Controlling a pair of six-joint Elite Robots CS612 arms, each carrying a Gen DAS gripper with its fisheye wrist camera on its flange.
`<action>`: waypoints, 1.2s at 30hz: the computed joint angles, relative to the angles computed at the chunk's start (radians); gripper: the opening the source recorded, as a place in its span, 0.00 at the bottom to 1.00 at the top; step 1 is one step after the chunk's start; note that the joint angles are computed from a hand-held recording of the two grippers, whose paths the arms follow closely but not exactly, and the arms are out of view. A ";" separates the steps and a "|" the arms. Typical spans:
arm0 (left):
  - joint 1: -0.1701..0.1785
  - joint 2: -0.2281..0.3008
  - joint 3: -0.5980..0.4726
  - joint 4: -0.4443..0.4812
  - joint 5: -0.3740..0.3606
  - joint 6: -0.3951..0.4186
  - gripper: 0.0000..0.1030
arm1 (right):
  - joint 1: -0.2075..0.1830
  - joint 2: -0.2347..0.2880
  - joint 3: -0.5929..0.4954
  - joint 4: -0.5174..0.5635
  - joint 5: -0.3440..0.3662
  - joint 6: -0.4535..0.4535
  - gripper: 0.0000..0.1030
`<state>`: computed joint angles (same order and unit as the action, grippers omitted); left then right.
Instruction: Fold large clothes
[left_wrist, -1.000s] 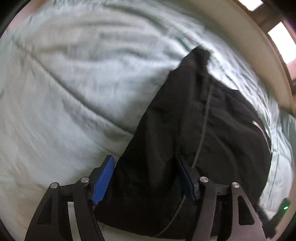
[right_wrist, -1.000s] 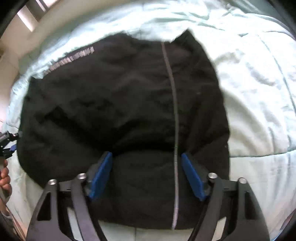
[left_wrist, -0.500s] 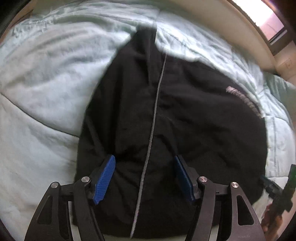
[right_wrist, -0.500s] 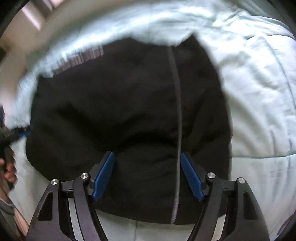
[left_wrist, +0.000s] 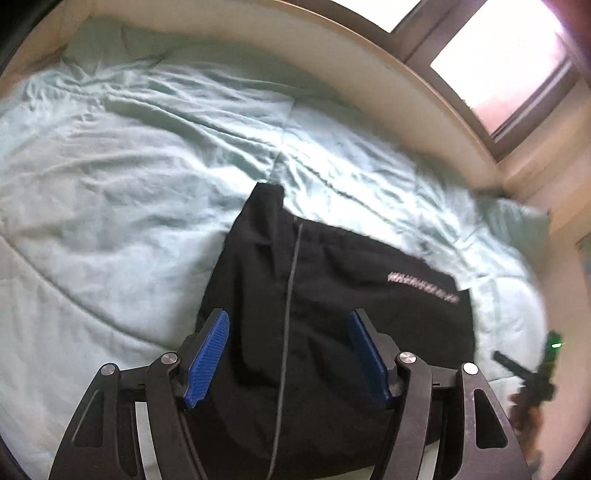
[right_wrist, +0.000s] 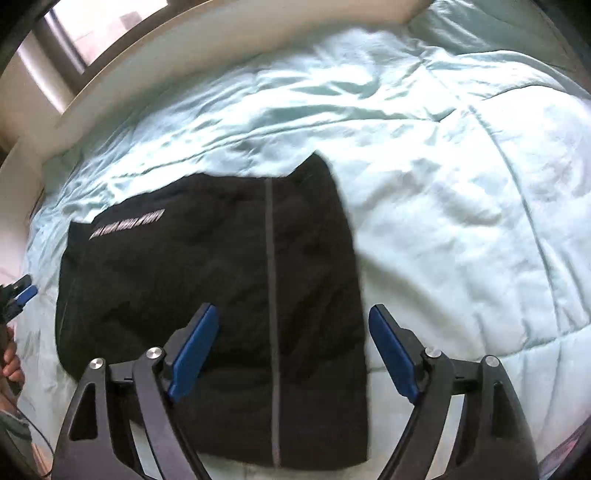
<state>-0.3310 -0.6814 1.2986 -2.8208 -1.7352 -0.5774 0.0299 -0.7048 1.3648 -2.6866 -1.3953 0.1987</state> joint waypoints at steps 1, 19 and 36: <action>0.005 0.011 -0.025 0.037 -0.028 -0.002 0.68 | -0.004 0.014 -0.019 0.008 0.013 0.001 0.84; 0.004 0.161 -0.200 0.264 -0.119 0.150 0.83 | -0.057 0.167 -0.131 0.115 0.405 0.158 0.93; 0.047 0.183 -0.223 0.349 -0.269 0.116 0.85 | -0.036 0.177 -0.170 0.182 0.430 0.058 1.00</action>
<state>-0.2841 -0.4984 1.0756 -2.4722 -2.0046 -0.4609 -0.0059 -0.5276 1.1951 -2.5048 -0.9654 0.2569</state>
